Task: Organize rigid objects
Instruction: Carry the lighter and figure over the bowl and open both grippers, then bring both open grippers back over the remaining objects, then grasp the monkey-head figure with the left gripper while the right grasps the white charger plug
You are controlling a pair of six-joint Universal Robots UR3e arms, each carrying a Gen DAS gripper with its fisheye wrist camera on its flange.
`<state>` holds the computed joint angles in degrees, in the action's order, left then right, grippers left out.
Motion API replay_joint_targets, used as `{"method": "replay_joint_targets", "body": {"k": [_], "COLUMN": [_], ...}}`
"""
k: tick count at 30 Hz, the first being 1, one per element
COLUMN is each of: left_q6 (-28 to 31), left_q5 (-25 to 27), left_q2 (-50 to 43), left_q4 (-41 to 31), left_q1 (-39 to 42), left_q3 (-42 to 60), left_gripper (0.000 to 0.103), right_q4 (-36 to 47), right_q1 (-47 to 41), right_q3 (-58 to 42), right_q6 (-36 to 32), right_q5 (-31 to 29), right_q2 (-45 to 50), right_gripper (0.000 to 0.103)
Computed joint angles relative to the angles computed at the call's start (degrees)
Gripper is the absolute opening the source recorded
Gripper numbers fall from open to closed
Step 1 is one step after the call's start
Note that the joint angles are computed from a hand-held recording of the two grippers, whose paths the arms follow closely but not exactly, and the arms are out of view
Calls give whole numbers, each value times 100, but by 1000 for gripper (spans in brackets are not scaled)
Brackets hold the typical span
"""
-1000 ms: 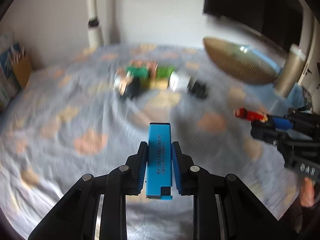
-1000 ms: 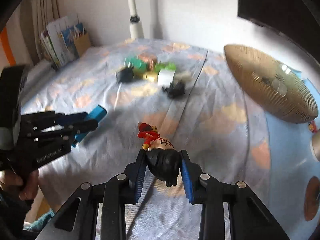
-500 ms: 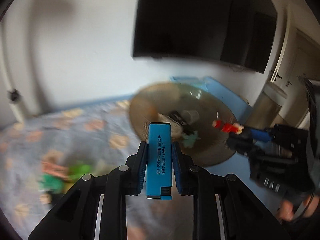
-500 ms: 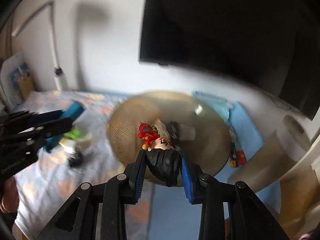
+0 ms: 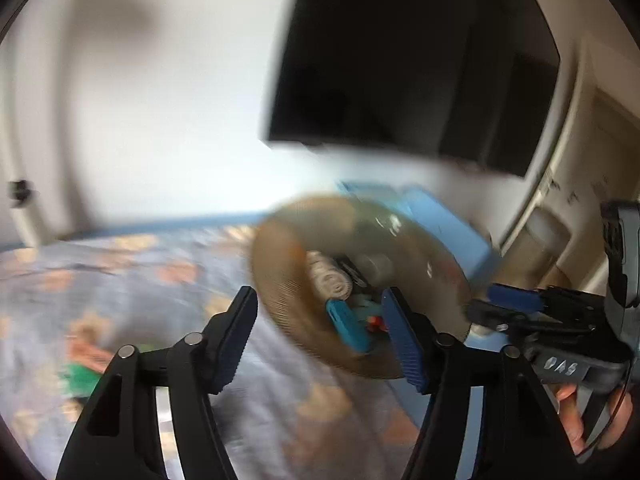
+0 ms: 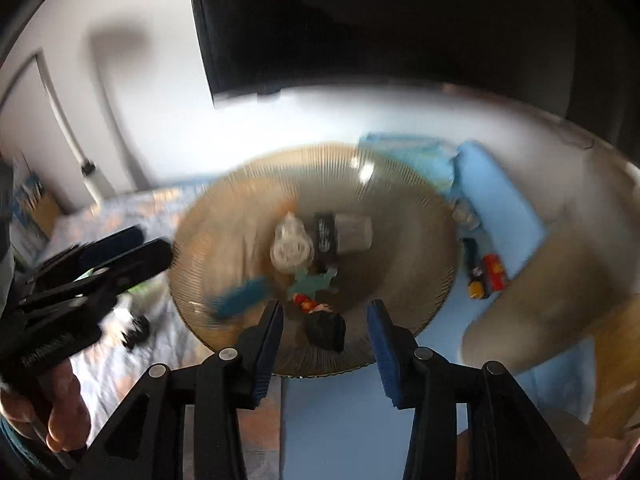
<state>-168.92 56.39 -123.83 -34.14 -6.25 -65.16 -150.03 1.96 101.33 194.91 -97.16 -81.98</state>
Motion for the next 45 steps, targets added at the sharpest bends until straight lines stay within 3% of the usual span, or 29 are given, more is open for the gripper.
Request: {"method": "replay_joint_targets", "body": {"k": [5, 7, 10, 12, 17, 20, 31, 33, 36, 40, 45], "left_q6": [153, 294, 458, 665, 918, 934, 1070, 1218, 1687, 1687, 1322], "left_q5": [-360, -424, -421, -462, 11, 117, 247, 271, -42, -191, 272], "left_q2": [1504, 1948, 2363, 2341, 1642, 1441, 1319, 1272, 1242, 950, -81], "left_q4": [679, 766, 784, 640, 1099, 1621, 1565, 1023, -514, -824, -916], "left_q1": [1178, 1665, 2334, 2709, 3030, 3049, 2913, 2859, 2830, 2487, 1976], "left_q3": [-1853, -2426, -3168, -3485, -4059, -4350, -4301, -4009, -3256, -2441, -1252], "left_gripper": [63, 72, 75, 75, 74, 74, 74, 74, 73, 73, 69], "right_q4": [-20, 2, -191, -359, -976, -945, -860, -792, -420, 459, 1723], "right_q1": [672, 1069, 1682, 1979, 2600, 2713, 2757, 2740, 2741, 2774, 2588], "right_q3": [-255, -571, -1049, -1313, -1892, -2178, -2416, -2405, -2580, -3811, -5975], "right_q6": [62, 90, 126, 173, 140, 85, 75, 81, 141, -115, -179], "right_q5": [-356, -525, -714, -623, -579, -465, -692, -675, -597, -634, -728], "right_q2": [-254, -59, 471, 940, 2634, 3197, 3442, 3400, 3291, 3548, 4660], "right_gripper": [49, 56, 61, 61, 61, 61, 61, 61, 61, 61, 61]}}
